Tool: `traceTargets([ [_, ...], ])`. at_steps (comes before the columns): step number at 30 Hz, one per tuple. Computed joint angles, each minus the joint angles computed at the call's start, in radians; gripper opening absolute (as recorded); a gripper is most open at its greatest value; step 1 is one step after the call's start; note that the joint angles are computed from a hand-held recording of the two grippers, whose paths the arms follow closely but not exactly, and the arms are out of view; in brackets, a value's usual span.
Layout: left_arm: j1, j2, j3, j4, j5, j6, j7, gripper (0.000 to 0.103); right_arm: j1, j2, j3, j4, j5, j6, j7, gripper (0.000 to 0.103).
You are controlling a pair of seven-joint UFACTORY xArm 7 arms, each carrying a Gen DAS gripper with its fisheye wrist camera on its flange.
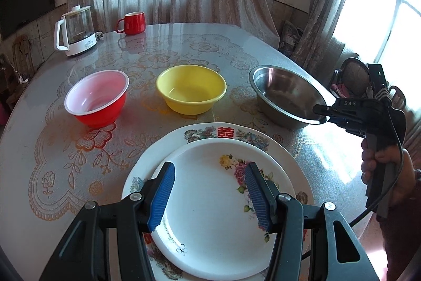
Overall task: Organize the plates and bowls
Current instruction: 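Lift the steel bowl and carry it over the plate stack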
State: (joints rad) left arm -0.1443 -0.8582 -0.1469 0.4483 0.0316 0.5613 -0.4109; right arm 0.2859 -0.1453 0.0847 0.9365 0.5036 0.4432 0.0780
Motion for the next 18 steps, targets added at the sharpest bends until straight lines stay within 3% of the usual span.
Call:
traceTargets([
  [14,-0.053,0.227,0.054,0.144,-0.073,-0.056,0.052,0.054,0.011,-0.034,-0.004,-0.033,-0.023,-0.023,0.008,0.031],
  [18,-0.049,0.295,0.038,0.188,-0.066,-0.102,0.069,0.054,0.007,-0.058,-0.009,-0.056,-0.031,-0.064,0.008,0.031],
])
